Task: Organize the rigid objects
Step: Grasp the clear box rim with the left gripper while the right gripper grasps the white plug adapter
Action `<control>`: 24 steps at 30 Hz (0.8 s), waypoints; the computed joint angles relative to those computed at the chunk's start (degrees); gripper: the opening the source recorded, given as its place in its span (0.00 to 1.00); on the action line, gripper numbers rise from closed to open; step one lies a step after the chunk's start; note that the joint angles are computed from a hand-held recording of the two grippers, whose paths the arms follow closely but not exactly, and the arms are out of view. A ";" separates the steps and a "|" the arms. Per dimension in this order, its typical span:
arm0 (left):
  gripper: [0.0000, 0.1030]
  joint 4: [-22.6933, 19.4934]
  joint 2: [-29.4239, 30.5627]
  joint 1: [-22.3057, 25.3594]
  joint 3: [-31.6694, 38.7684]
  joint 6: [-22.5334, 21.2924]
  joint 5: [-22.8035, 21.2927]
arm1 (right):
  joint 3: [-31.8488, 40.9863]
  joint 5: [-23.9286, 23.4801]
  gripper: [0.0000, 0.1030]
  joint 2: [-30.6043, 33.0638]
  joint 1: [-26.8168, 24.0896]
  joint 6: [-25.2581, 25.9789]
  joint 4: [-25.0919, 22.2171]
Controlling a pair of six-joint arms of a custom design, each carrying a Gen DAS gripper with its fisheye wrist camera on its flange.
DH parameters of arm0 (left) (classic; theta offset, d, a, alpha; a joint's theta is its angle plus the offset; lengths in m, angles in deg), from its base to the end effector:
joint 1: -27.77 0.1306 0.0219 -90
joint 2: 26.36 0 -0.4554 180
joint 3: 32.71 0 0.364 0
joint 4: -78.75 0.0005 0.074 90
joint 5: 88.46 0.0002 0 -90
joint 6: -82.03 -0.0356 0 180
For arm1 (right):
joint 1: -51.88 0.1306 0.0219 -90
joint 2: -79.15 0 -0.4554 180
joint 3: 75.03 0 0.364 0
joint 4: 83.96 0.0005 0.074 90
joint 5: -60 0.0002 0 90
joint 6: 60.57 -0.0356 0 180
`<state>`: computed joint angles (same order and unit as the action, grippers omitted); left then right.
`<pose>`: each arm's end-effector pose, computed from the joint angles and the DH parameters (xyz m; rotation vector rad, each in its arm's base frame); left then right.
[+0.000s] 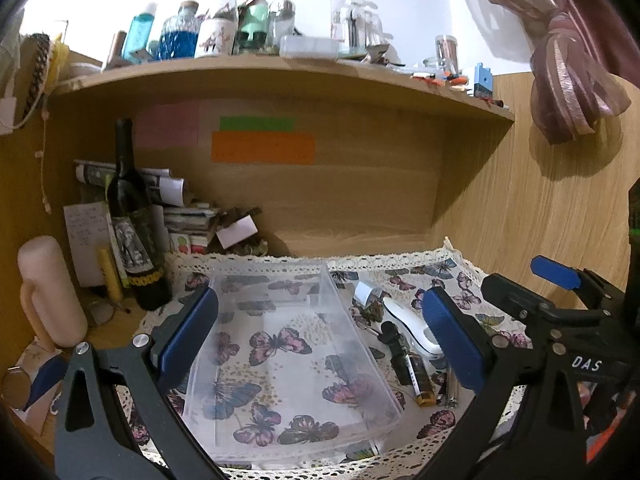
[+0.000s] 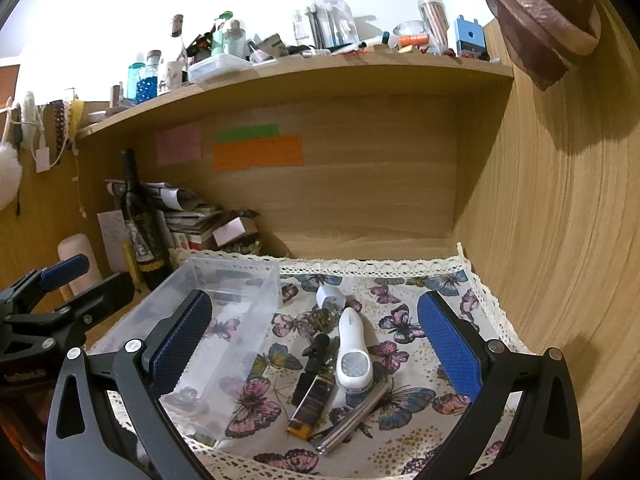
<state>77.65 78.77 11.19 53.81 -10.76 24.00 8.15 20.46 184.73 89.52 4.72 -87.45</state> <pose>0.5579 -0.1808 0.4178 0.5831 1.8334 -0.5366 0.4666 0.3245 0.3882 0.3213 1.8268 -0.1405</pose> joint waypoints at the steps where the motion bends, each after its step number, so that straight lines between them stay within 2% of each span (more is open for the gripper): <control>1: 0.96 -0.76 0.46 0.12 0.70 -0.07 -0.05 | 0.08 -0.39 1.00 0.07 -0.31 -0.18 -0.28; 4: 0.84 -4.57 2.22 0.51 3.61 -0.34 -0.60 | 0.61 -2.24 1.00 0.38 -1.52 -1.22 -2.03; 8: 0.80 -12.18 5.62 1.79 9.39 -0.50 0.88 | 1.84 -5.36 0.97 1.07 -3.46 -2.61 -5.09; 10: 0.70 -15.44 7.23 2.31 12.08 -1.08 -0.17 | 2.39 -6.53 0.94 1.39 -4.32 -3.19 -6.50; 13: 0.66 -20.81 9.93 3.05 16.58 -2.52 -1.59 | 3.69 -8.52 0.89 2.05 -5.65 -3.89 -9.23; 16: 0.57 -26.96 12.83 3.60 21.47 -4.43 -3.51 | 5.10 -10.68 0.85 2.79 -6.94 -4.80 -12.01; 20: 0.50 -36.44 17.04 4.23 28.49 -6.08 -3.68 | 7.95 -13.32 0.76 4.42 -8.73 -5.94 -16.82; 24: 0.37 -45.26 21.25 4.36 35.34 -7.79 -4.59 | 10.47 -16.40 0.69 6.02 -10.48 -6.63 -20.77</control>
